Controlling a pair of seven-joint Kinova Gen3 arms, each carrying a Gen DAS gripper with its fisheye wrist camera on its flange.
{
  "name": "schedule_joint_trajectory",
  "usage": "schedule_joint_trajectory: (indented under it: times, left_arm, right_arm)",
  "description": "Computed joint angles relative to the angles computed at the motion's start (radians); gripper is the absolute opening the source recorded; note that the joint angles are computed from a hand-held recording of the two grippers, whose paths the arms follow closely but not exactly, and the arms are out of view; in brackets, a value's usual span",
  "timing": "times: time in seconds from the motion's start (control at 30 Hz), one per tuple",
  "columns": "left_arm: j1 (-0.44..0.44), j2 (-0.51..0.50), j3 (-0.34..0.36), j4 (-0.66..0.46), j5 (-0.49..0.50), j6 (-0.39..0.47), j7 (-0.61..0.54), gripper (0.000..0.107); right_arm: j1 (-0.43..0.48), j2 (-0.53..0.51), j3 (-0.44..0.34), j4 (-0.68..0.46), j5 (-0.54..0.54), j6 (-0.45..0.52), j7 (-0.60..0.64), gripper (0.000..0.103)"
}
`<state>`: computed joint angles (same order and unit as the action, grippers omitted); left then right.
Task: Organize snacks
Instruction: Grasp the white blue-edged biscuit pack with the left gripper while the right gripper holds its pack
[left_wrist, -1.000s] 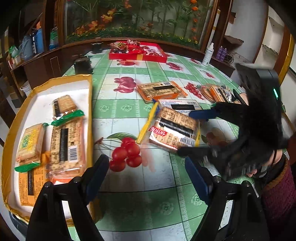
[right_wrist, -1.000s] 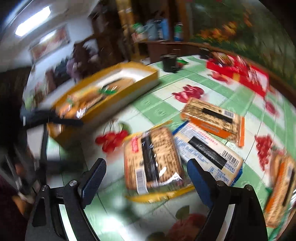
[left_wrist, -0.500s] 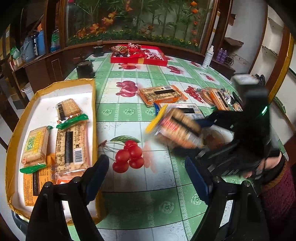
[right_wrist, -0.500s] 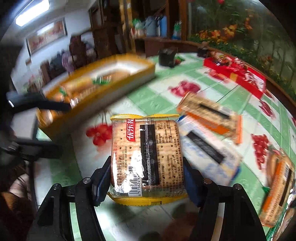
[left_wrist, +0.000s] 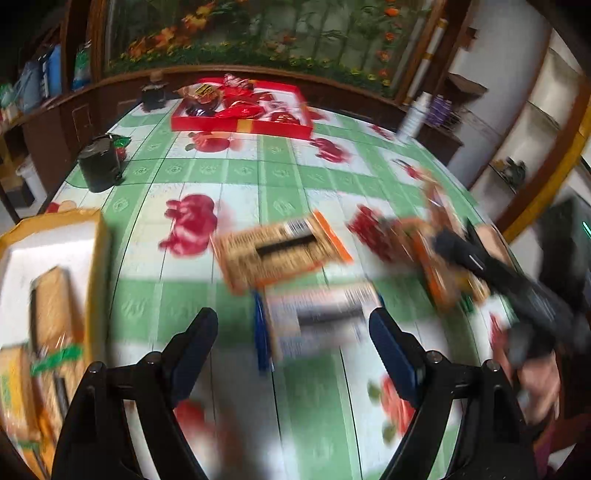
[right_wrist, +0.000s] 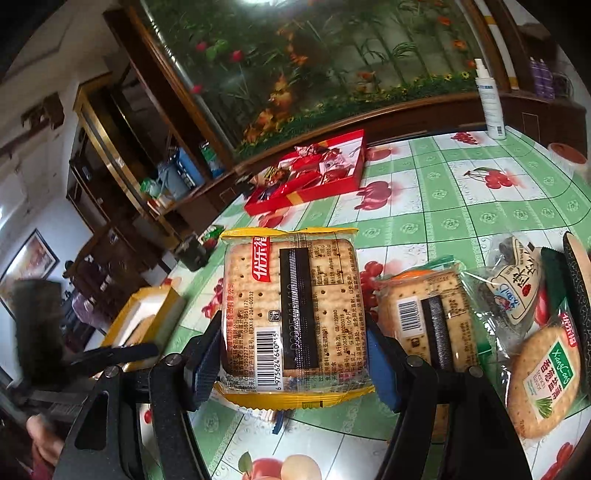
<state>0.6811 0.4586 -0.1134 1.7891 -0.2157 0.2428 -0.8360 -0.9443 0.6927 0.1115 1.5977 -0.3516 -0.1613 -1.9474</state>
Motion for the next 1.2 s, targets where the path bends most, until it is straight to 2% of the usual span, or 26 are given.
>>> schedule_joint_trajectory:
  times: [0.2,0.33,0.43,0.53,0.63,0.7,0.8,0.83,1.0,1.13,1.2]
  left_arm:
    - [-0.236,0.112,0.238,-0.113,0.135,0.022,-0.211,0.083]
    - [-0.206,0.123,0.237,-0.131,0.133,0.058,-0.290,0.083]
    - [-0.151,0.116,0.205,-0.122,0.122,0.085,-0.318,0.083]
    - [-0.113,0.106,0.207,-0.099,0.106,0.105,-0.365,0.083]
    - [-0.124,0.081,0.274,-0.060,0.104,0.108,-0.469,0.083]
    - [-0.092,0.066,0.254,-0.051,0.086,0.102,-0.486,0.083]
    - [0.023,0.081,0.134,-0.100,0.007,0.141,-0.408,0.086]
    - [0.041,0.099,0.116,-0.125,0.003,0.160,-0.395,0.086]
    - [0.067,0.163,0.092,-0.195,-0.037,0.202,-0.364,0.086]
    - [0.089,0.154,0.068,-0.163,-0.045,0.150,-0.291,0.064]
    - [0.133,0.155,0.021,-0.156,-0.065,0.143,-0.232,0.058]
  right_arm:
    - [0.040,-0.004,-0.048,0.000,0.016,-0.010,-0.007,0.074]
    - [0.063,-0.009,-0.077,0.015,0.025,-0.030,-0.013,0.074]
    - [0.061,-0.015,-0.077,0.027,0.020,-0.045,-0.011,0.074]
    - [0.082,-0.018,-0.105,0.040,0.026,-0.069,-0.011,0.074]
    - [0.074,-0.023,-0.099,0.052,0.011,-0.088,-0.001,0.074]
    - [0.087,-0.023,-0.116,0.054,0.012,-0.096,0.001,0.074]
    - [0.093,-0.022,-0.121,0.052,0.007,-0.092,0.008,0.074]
    - [0.087,-0.022,-0.113,0.051,0.000,-0.087,0.011,0.074]
    - [0.094,-0.024,-0.119,0.053,-0.005,-0.086,0.013,0.074]
    - [0.095,-0.023,-0.120,0.049,-0.005,-0.079,0.013,0.074]
    - [0.085,-0.024,-0.111,0.049,-0.008,-0.079,0.017,0.074]
